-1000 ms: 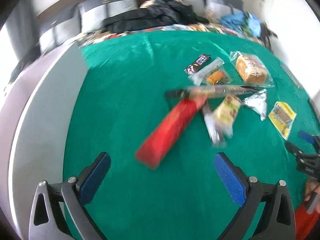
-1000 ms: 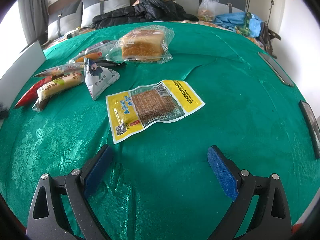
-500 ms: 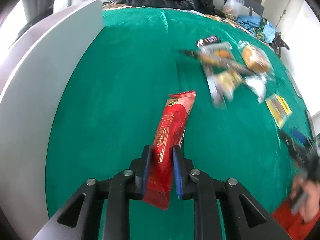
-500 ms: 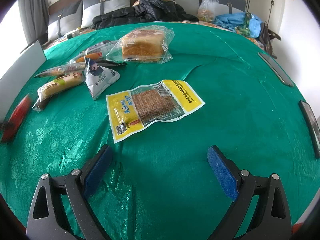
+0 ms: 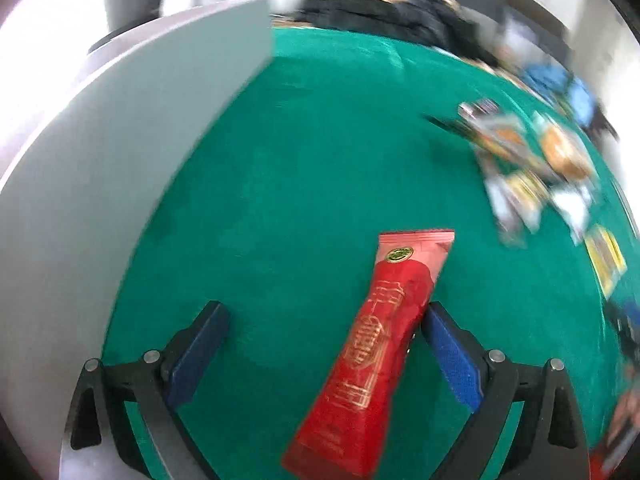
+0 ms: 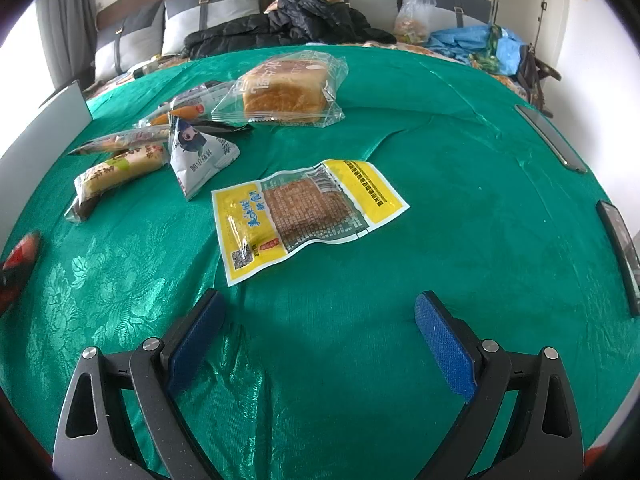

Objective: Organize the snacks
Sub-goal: 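Close the left tool on the long red snack packet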

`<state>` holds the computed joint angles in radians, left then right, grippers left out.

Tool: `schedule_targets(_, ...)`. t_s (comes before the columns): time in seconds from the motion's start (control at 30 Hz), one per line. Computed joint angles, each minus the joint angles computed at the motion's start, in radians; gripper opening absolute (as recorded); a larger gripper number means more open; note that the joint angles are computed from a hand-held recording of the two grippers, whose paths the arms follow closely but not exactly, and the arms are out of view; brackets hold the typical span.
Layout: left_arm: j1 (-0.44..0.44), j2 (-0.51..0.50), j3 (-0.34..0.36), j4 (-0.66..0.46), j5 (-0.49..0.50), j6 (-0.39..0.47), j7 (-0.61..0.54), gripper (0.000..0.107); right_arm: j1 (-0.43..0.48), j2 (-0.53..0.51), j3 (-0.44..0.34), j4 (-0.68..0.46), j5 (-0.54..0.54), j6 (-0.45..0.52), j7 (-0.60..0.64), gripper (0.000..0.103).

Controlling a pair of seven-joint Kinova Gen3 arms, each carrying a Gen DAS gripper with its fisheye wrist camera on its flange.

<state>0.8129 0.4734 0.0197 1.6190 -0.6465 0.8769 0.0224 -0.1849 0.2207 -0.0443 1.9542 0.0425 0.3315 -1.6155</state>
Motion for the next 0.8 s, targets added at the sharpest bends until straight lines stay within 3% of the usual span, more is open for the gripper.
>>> schedule_targets(0.1,0.011,0.033,0.008,-0.012,-0.054,0.046,0.021,0.103,0.0,0.0,0.0,0.001,-0.001,-0.001,0.001,0.098)
schedule_targets(0.17,0.051,0.028,-0.03,0.02,-0.091,0.021,0.051,0.103,0.0,0.001,0.0,-0.001,-0.001,0.0,0.001,0.098)
schedule_targets(0.8,0.045,0.018,-0.002,0.043,-0.125,0.036,0.088,0.103,-0.002,0.003,0.001,0.0,0.0,-0.004,0.0,0.098)
